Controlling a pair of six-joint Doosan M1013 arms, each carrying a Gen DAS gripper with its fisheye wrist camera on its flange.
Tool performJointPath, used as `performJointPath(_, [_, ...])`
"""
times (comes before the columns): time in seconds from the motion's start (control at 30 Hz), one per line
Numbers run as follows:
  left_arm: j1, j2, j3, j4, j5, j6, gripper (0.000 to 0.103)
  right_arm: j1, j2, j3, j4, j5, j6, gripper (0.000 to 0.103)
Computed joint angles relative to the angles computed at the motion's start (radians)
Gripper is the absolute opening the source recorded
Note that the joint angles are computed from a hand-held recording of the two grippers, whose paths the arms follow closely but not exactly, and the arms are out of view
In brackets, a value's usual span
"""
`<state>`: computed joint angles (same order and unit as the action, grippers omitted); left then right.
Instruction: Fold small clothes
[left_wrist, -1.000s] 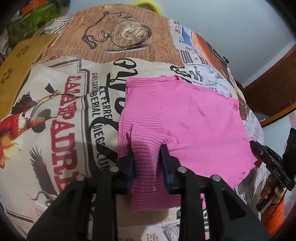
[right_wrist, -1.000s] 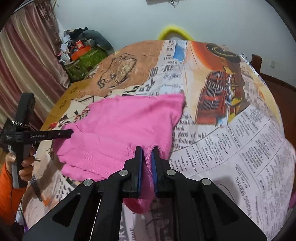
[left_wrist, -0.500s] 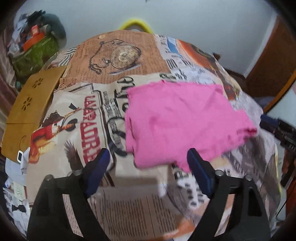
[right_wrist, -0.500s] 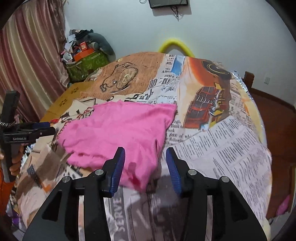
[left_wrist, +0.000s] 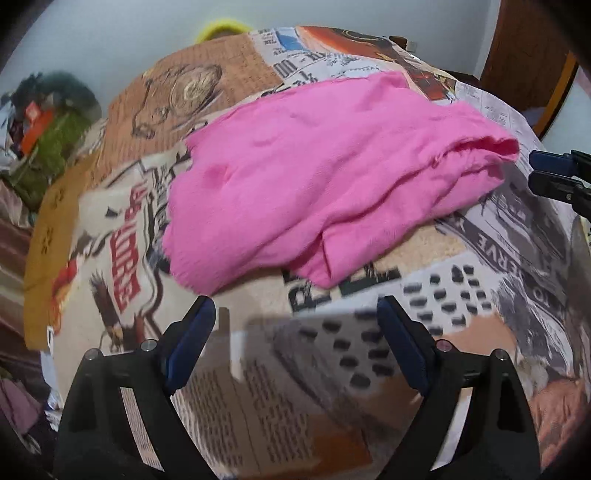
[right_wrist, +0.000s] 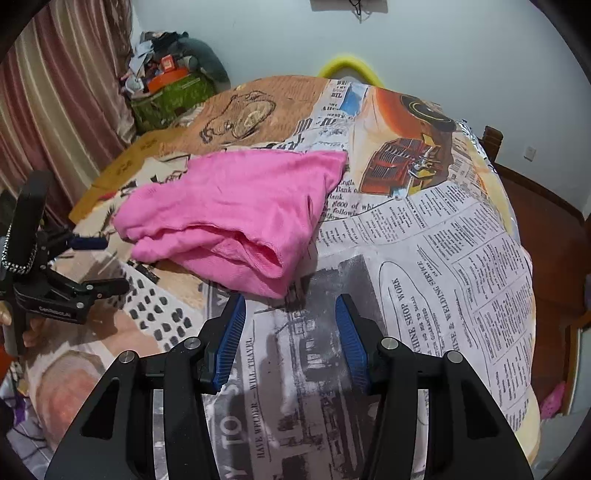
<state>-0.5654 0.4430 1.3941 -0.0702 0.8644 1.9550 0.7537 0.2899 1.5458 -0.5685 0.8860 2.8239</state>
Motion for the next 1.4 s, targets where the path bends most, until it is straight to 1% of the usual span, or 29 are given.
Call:
performJointPath(0.1, [-0.007,0.01,-0.008,0.027,-0.036,-0.018,0.09,-0.006,0.008,-0.003,-0.013,-0.002,-0.005,0.047])
performJointPath(0.2, [-0.011,0.014,-0.007,0.071,-0.095,-0.039,0.089,-0.011,0.017,-0.008,-0.019,-0.013,-0.019,0.047])
performJointPath(0.23, [-0.01,0.015,-0.008,0.067,-0.109,-0.031,0.087,-0.013,0.019,-0.01,-0.015,-0.021,-0.03,0.047])
performJointPath(0.27, [-0.009,0.015,-0.009,0.059,-0.116,-0.021,0.079,-0.013,0.021,-0.012,-0.018,-0.026,-0.037,0.047])
performJointPath(0.3, [-0.008,0.016,-0.01,0.055,-0.12,-0.014,0.076,-0.014,0.023,-0.014,-0.027,-0.035,-0.043,0.047])
performJointPath(0.33, [-0.007,0.016,-0.013,0.05,-0.124,-0.006,0.069,-0.014,0.024,-0.015,-0.03,-0.046,-0.05,0.047])
performJointPath(0.37, [-0.004,0.016,-0.014,0.039,-0.128,0.004,0.059,-0.015,0.026,-0.016,-0.033,-0.056,-0.06,0.046])
performJointPath(0.4, [-0.002,0.014,-0.012,0.026,-0.134,0.016,0.053,-0.015,0.026,-0.014,-0.044,-0.071,-0.062,0.044])
performJointPath(0.43, [-0.001,0.015,-0.015,0.022,-0.136,0.022,0.035,-0.017,0.026,-0.013,-0.045,-0.084,-0.068,0.037])
performJointPath(0.47, [0.0,0.016,-0.018,0.023,-0.132,0.022,0.019,-0.02,0.027,-0.015,-0.037,-0.094,-0.08,0.028])
performJointPath(0.5, [0.003,0.021,-0.027,0.005,-0.118,0.034,0.015,-0.024,0.031,-0.019,-0.021,-0.096,-0.095,0.023])
performJointPath(0.53, [0.006,0.021,-0.028,-0.011,-0.116,0.044,0.012,-0.026,0.034,-0.022,-0.016,-0.099,-0.098,0.014])
performJointPath(0.57, [0.007,0.018,-0.026,-0.018,-0.126,0.046,0.009,-0.029,0.035,-0.023,-0.009,-0.105,-0.101,0.01])
performJointPath(0.67, [0.011,0.008,-0.022,-0.033,-0.158,0.049,0.007,-0.029,0.035,-0.026,-0.016,-0.108,-0.079,0.007])
performJointPath(0.7, [0.013,0.006,-0.023,-0.043,-0.166,0.051,0.007,-0.027,0.032,-0.024,-0.036,-0.113,-0.056,0.007])
performJointPath(0.8, [0.02,0.006,-0.043,-0.062,-0.175,0.05,0.007,-0.027,0.024,-0.026,-0.057,-0.125,-0.035,0.006])
performJointPath(1.0, [0.027,0.033,-0.125,-0.093,-0.156,0.047,0.006,-0.041,0.022,-0.053,-0.099,-0.132,-0.026,0.006])
performJointPath(1.07, [0.028,0.048,-0.155,-0.096,-0.142,0.041,0.006,-0.049,0.026,-0.064,-0.113,-0.13,-0.023,0.006])
performJointPath(1.17, [0.032,0.091,-0.226,-0.102,-0.091,0.028,0.006,-0.07,0.035,-0.08,-0.113,-0.127,-0.031,0.006])
performJointPath(1.3, [0.037,0.157,-0.321,-0.103,-0.02,-0.014,0.006,-0.106,0.056,-0.101,-0.065,-0.127,-0.079,0.005])
performJointPath(1.4, [0.035,0.195,-0.372,-0.095,0.01,-0.031,0.006,-0.131,0.07,-0.11,-0.02,-0.129,-0.109,0.005])
